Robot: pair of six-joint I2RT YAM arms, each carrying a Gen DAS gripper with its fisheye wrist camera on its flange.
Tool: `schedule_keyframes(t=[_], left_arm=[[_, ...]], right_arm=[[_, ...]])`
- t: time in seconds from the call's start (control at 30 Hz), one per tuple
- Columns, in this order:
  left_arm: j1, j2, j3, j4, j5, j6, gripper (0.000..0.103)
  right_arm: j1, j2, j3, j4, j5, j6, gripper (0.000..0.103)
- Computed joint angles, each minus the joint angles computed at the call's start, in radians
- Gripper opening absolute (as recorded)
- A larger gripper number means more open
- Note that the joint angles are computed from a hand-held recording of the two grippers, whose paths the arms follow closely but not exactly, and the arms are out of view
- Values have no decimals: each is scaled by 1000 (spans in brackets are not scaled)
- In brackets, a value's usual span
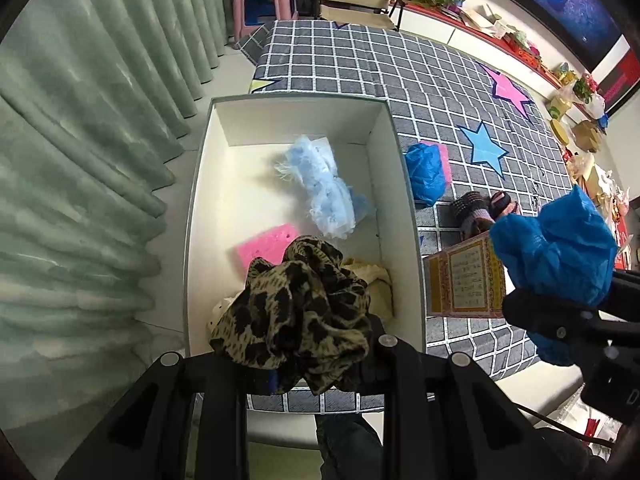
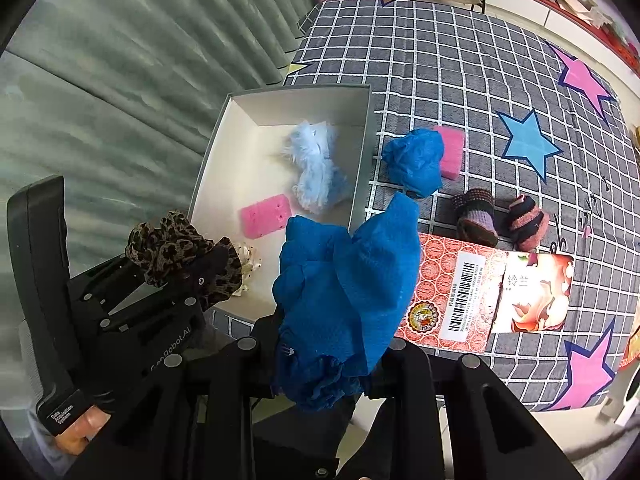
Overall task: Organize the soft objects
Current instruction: 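Lift and carry the leopard-print cloth and blue cloth over the white box with both tools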
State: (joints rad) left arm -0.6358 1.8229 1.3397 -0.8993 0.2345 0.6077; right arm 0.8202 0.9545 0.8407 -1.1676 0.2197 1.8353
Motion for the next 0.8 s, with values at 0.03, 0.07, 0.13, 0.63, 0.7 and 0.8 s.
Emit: schedule_keyframes(t=[0.03,0.07,0.13,0.63,0.7,0.8], left_arm=[[2,4,1,-1,-3,-1,28],[4,9,1,-1,-6,-4,28],[4,16,4,-1,-10,-10,28],[18,60,41,-14,-17,-26,28],[21,65,46,-12,-21,-27,28],[26,75,55,-11,-27,-31,28]], right_arm=[[-5,2,-3,7,-5,-7,28],[-10,1,-6,13,-10,-14,28],[-18,0,-11,22,-19,-26,28],[-91,11,-30,69,-64,-127,28],[-118,24,-24,77,-72,-164,28],[-161,42,-14,96,-80,-223,28]])
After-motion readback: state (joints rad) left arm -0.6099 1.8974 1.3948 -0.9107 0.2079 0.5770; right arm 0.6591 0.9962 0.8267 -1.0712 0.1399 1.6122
